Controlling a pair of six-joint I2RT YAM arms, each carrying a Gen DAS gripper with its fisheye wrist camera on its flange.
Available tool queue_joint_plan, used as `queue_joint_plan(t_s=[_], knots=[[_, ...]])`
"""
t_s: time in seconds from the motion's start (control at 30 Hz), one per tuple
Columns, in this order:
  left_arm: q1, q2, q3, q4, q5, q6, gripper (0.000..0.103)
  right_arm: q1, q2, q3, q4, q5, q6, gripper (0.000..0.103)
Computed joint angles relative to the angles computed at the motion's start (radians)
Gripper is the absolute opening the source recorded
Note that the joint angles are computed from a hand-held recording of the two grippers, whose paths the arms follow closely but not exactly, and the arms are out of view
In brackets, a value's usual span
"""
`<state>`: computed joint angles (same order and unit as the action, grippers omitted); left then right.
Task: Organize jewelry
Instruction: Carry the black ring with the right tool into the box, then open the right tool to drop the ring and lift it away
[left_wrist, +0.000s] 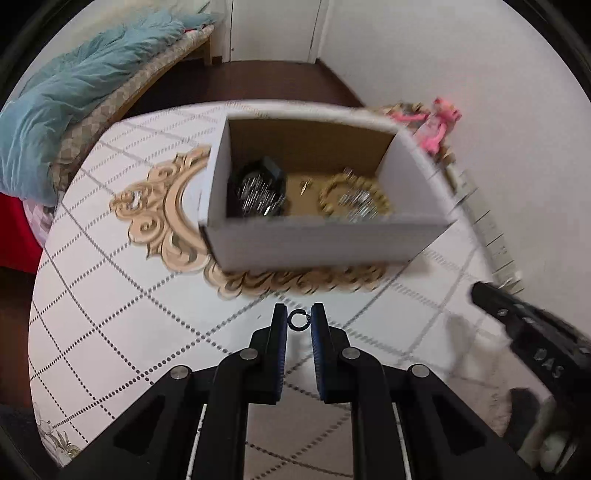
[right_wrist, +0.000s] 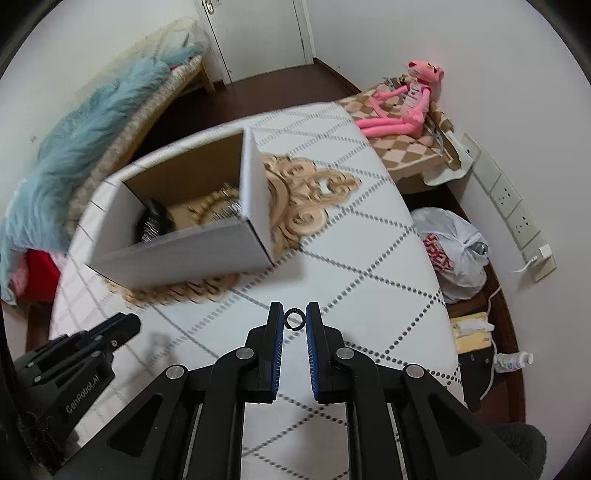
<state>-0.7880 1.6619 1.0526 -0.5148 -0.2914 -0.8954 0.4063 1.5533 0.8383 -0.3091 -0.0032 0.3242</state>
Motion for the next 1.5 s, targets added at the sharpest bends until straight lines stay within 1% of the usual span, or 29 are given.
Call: queue_joint_plan(t_s=[0.07,0.17,0.23,0.27,0.33,0.47,0.53,0.57,0.6,0.63,0.67,0.7,0.73,0.77,0.8,0.83,0.87,0.93,0.97,1.0,1.03,1.07,1.1,1.17,1.2,1.27,1.3,1.37,1.5], knots=[[0.016,-0.034,0.036,-0.022,0.012,0.023,0.01,-0.003,-0.023,0.031,-0.026,-0.026,0.0,0.013],[0.085,-0.036,0.128,-0.054,0.06,0.093,0.01,-0.016,0.001,0.143,-0.081,-0.093,-0.013,0.013],[0.148,-0.009,0.187,-0.067,0.118,0.136,0.01,-0.033,0.079,0.271,-0.125,-0.153,-0.03,0.013],[0.173,0.007,0.214,-0.074,0.139,0.154,0.01,-0.038,0.11,0.311,-0.138,-0.162,-0.036,0.013],[0.231,0.056,0.281,-0.097,0.181,0.2,0.01,-0.051,0.23,0.465,-0.199,-0.199,-0.06,0.013],[0.309,0.154,0.4,-0.155,0.247,0.246,0.011,-0.06,0.451,0.759,-0.366,-0.251,-0.097,0.013],[0.326,0.176,0.426,-0.177,0.258,0.241,0.011,-0.064,0.526,0.868,-0.433,-0.26,-0.109,0.013],[0.338,0.195,0.447,-0.191,0.278,0.247,0.011,-0.061,0.584,0.955,-0.493,-0.267,-0.13,0.013],[0.346,0.207,0.462,-0.203,0.292,0.248,0.012,-0.061,0.616,1.001,-0.522,-0.268,-0.137,0.013],[0.35,0.223,0.486,-0.226,0.279,0.248,0.013,-0.06,0.647,1.053,-0.555,-0.265,-0.14,0.014],[0.352,0.233,0.503,-0.246,0.26,0.255,0.02,-0.063,0.673,1.092,-0.585,-0.271,-0.151,0.014],[0.351,0.234,0.511,-0.255,0.246,0.26,0.036,-0.064,0.681,1.104,-0.596,-0.272,-0.152,0.014],[0.351,0.233,0.514,-0.261,0.23,0.259,0.048,-0.063,0.689,1.122,-0.608,-0.267,-0.153,0.014],[0.351,0.227,0.513,-0.267,0.208,0.252,0.069,-0.064,0.685,1.119,-0.605,-0.268,-0.157,0.019],[0.353,0.217,0.504,-0.263,0.195,0.251,0.073,-0.063,0.683,1.119,-0.605,-0.257,-0.157,0.029],[0.353,0.211,0.5,-0.266,0.179,0.248,0.073,-0.063,0.678,1.112,-0.599,-0.248,-0.155,0.034],[0.355,0.206,0.5,-0.274,0.17,0.246,0.073,-0.066,0.669,1.102,-0.594,-0.25,-0.152,0.042],[0.358,0.192,0.492,-0.289,0.147,0.239,0.073,-0.072,0.653,1.084,-0.591,-0.25,-0.149,0.044],[0.357,0.189,0.49,-0.295,0.135,0.237,0.077,-0.07,0.644,1.075,-0.588,-0.238,-0.15,0.045],[0.354,0.184,0.488,-0.308,0.116,0.232,0.087,-0.068,0.629,1.056,-0.578,-0.221,-0.154,0.045],[0.352,0.18,0.485,-0.316,0.101,0.23,0.092,-0.065,0.614,1.039,-0.572,-0.201,-0.154,0.046],[0.346,0.166,0.472,-0.324,0.075,0.224,0.098,-0.063,0.603,1.026,-0.569,-0.183,-0.154,0.051],[0.34,0.16,0.467,-0.329,0.055,0.217,0.099,-0.06,0.588,1.007,-0.563,-0.163,-0.151,0.061],[0.319,0.135,0.439,-0.337,0.004,0.202,0.099,-0.049,0.557,0.965,-0.551,-0.116,-0.159,0.076],[0.309,0.126,0.425,-0.336,-0.015,0.195,0.102,-0.041,0.544,0.944,-0.545,-0.087,-0.163,0.085],[0.281,0.105,0.39,-0.335,-0.067,0.172,0.103,-0.021,0.515,0.894,-0.538,-0.016,-0.169,0.094],[0.271,0.103,0.381,-0.338,-0.082,0.163,0.103,-0.011,0.506,0.876,-0.542,0.011,-0.17,0.098],[0.25,0.095,0.357,-0.344,-0.094,0.14,0.103,0.003,0.485,0.828,-0.536,0.042,-0.174,0.099],[0.23,0.085,0.334,-0.369,-0.078,0.098,0.103,0.024,0.442,0.746,-0.516,0.077,-0.155,0.102]])
